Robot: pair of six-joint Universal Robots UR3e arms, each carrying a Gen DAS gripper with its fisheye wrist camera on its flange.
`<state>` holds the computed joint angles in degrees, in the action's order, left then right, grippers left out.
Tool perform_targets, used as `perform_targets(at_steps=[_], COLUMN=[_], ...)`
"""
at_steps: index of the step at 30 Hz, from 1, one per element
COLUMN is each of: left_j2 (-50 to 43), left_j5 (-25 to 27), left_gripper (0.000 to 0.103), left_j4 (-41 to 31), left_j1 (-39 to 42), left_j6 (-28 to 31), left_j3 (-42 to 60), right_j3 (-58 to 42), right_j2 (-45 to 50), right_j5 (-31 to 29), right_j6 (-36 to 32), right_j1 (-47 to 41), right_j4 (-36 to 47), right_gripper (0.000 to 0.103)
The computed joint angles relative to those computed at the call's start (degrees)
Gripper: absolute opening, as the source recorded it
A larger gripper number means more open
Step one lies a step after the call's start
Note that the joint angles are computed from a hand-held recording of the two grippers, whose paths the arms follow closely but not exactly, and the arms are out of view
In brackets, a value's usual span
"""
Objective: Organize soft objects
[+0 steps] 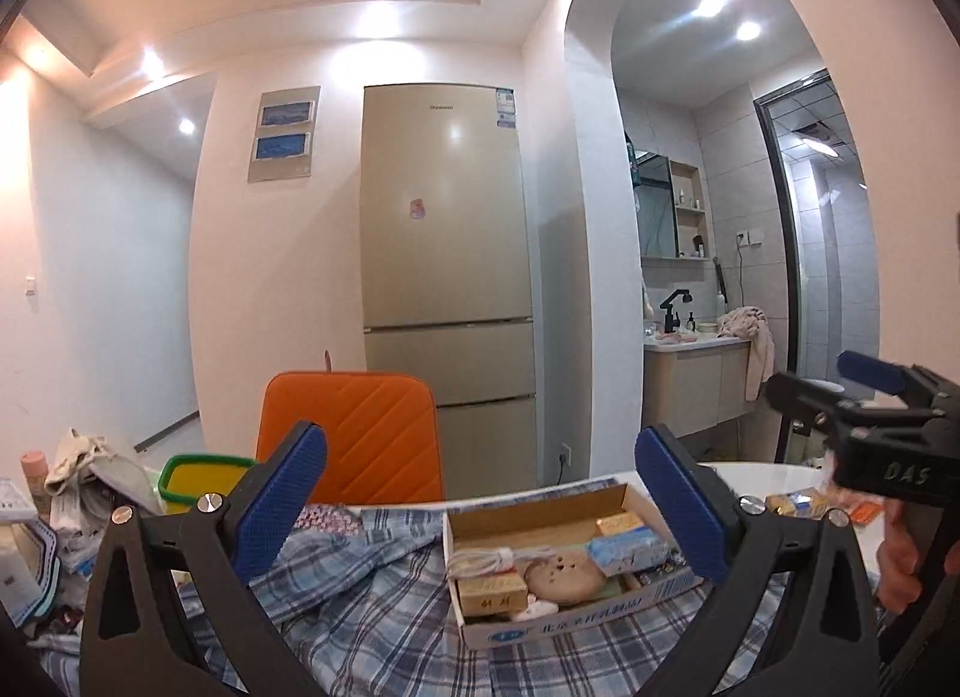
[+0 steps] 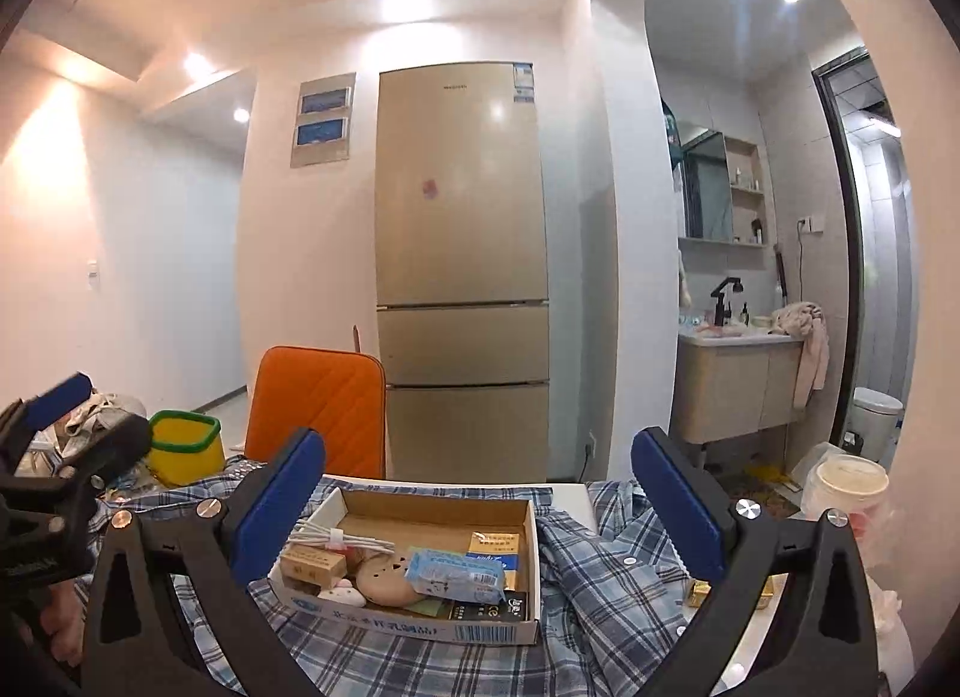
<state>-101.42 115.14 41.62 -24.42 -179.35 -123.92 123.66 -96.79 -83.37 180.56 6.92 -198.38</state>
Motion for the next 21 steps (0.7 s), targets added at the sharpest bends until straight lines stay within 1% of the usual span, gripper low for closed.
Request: perform_targets(at_steps=[3,5,7,12,14,15,16,17,21], left_j2=[-0.60,-0.51,-0.39,-4.49,-8.64,-9.63,-9.40,-9.72,-10.54], left_j5=[-0.21,-1.42,-1.88,0.70,2.35,2.31,2.27,3.06,4.58], left_gripper=[0.102,0.102,0.102,0.102,0.102,0.102,0.102,0.102,0.103], left_j4=[1.49,1.77,2.73,8.45,13.73,14.93,14.51,14.58,15.66], left_j1=[0.40,1.40,1.73,-0.07,-1.24,-1.47,-1.51,-2.05,-3.35], left_j6=[-1.37,-2.79,-3.42,-1.13,0.04,0.12,0.52,1.06,2.33], left_j3=[-2.55,-4.09,-5.49,-5.75,-5.97,-6.27,-6.20,-5.68,-4.81], right_j3=[1.40,2.39,3.73,5.53,6.98,7.79,9.00,9.39,8.54], right_j2=[0.41,1.18,1.81,4.48,6.10,6.66,7.10,7.07,7.97], right_j5=[-1.85,-2.94,-3.09,-2.68,-2.85,-3.11,-2.18,-1.72,-2.56], right_j6=[0.19,-0.33,-0.25,-0.11,0.05,0.35,0.89,1.01,0.75], right_j1=[1.41,2.19,2.43,2.32,2.23,2.34,1.79,1.64,2.43], right_j4=[-1.37,-2.50,-4.23,-7.70,-11.10,-12.78,-14.72,-14.91,-14.37], right_gripper=[0.103,0.103,0.103,0.103,0.103,0.103,0.103,0.103,0.103])
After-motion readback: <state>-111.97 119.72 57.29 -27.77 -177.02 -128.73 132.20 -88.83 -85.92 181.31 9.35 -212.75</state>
